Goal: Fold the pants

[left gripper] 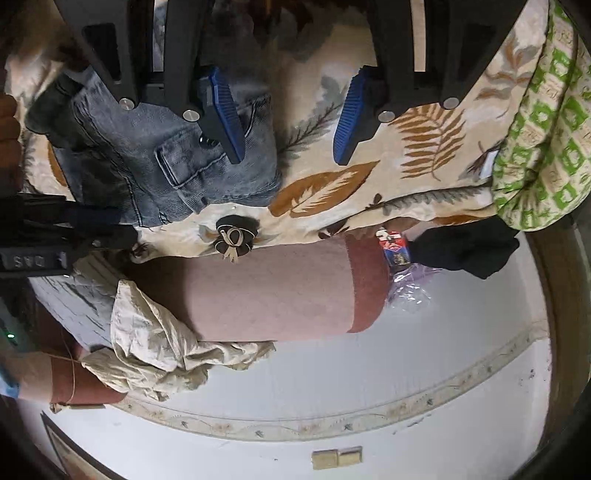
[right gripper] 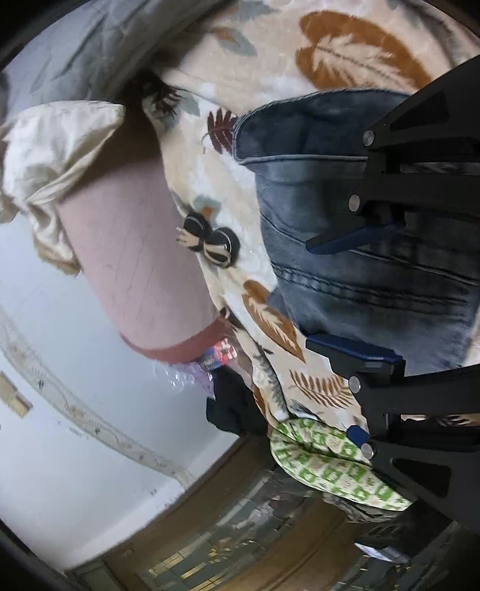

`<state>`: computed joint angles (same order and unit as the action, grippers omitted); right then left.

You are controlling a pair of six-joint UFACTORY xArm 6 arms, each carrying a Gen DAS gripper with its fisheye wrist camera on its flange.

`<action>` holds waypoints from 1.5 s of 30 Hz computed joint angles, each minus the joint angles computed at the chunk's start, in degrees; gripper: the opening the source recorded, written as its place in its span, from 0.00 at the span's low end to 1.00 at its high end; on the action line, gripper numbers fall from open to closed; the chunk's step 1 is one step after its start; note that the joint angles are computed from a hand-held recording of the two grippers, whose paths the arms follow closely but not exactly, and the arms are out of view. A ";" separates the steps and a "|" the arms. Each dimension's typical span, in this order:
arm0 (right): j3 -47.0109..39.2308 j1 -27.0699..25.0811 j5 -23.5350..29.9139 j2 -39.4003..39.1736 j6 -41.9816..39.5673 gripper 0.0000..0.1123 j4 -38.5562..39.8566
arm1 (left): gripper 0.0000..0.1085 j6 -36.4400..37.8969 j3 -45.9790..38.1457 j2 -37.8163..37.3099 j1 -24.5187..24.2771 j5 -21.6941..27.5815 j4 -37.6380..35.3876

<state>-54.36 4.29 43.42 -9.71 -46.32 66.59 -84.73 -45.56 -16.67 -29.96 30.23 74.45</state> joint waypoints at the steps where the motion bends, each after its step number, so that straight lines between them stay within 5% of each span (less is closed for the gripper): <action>1: -0.89 -0.21 0.16 1.36 0.77 0.41 0.12 | 0.49 0.59 -0.74 1.21 0.08 -0.42 -0.03; 9: -3.41 -0.05 -5.04 9.29 15.81 0.41 -14.51 | 0.54 12.26 -1.84 6.54 0.37 -4.56 -14.62; 13: -3.57 -3.79 -0.36 11.21 13.15 0.41 -9.11 | 0.59 21.91 -0.65 7.82 0.58 -5.83 -27.00; 17: -1.21 -6.18 2.49 8.44 12.19 0.43 -6.87 | 0.59 22.14 1.12 5.19 1.27 -6.99 -26.38; 20: 2.82 -5.86 -1.37 1.52 15.71 0.47 -14.84 | 0.59 16.57 1.51 1.96 0.92 -3.63 -19.04; 29: 15.88 -6.06 -2.10 -18.64 6.28 0.57 -14.27 | 0.59 16.70 4.77 -3.62 2.52 -5.38 -21.61; 39: 14.89 4.51 -11.45 -11.40 7.62 0.57 -21.68 | 0.59 20.15 3.37 1.42 -0.77 -5.07 -22.89; 45: 15.63 2.95 -8.34 -9.27 7.15 0.57 -21.31 | 0.63 23.92 3.71 4.03 -0.32 -5.66 -28.40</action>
<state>-38.73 7.24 35.08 -18.98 -39.17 45.29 -60.81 -41.84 -12.64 -30.28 24.56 46.04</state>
